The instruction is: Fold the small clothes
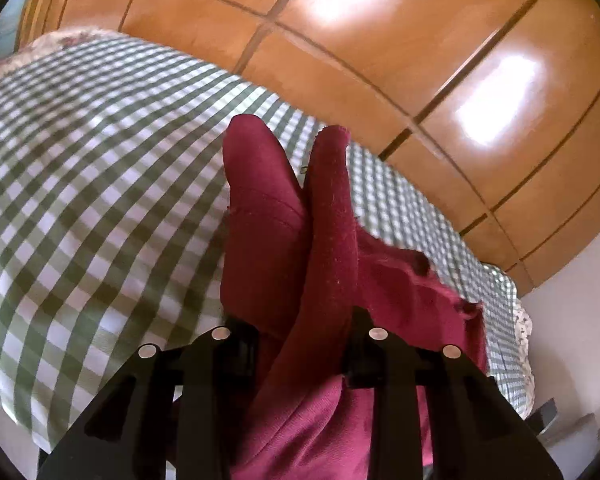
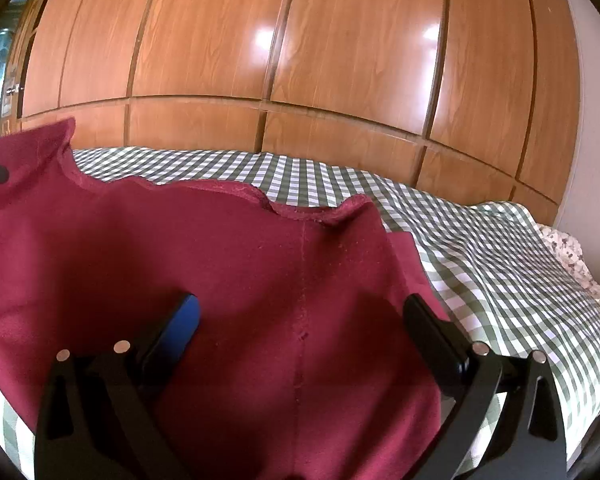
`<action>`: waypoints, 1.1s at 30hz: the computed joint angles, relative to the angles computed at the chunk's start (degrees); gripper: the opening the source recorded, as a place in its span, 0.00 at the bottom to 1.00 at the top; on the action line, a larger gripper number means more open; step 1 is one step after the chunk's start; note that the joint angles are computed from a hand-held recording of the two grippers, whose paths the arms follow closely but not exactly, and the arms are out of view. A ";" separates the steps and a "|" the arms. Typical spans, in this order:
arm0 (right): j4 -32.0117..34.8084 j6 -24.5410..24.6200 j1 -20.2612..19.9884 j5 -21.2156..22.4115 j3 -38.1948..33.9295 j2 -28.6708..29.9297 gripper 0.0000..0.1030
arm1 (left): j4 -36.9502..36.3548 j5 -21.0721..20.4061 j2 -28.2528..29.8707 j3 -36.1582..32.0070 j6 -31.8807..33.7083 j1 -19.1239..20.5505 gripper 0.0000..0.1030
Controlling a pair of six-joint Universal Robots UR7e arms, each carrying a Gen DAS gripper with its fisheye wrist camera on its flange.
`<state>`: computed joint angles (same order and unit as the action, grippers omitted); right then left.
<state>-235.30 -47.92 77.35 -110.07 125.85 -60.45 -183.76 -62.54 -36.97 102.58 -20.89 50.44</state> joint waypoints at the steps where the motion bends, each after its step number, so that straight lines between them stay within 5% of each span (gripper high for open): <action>1: 0.04 0.10 0.00 0.05 0.03 -0.02 0.98 | -0.09 -0.24 -0.17 0.03 0.37 -0.36 0.27; 14: 1.03 1.06 0.25 -0.29 0.24 -0.46 0.98 | -0.49 -5.37 0.79 -2.32 7.42 -5.51 0.26; 28: 9.64 6.01 0.21 -0.11 1.07 -4.39 0.98 | 4.84 -8.95 5.62 -7.95 10.87 -8.45 0.26; 33: 5.57 6.99 -0.30 -2.25 2.43 -5.72 0.98 | 6.44 -8.93 7.76 -9.88 12.50 -9.43 0.26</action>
<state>-229.73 -40.93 77.05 -112.32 128.28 -66.17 -177.32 -71.48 -29.21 92.70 -8.39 41.02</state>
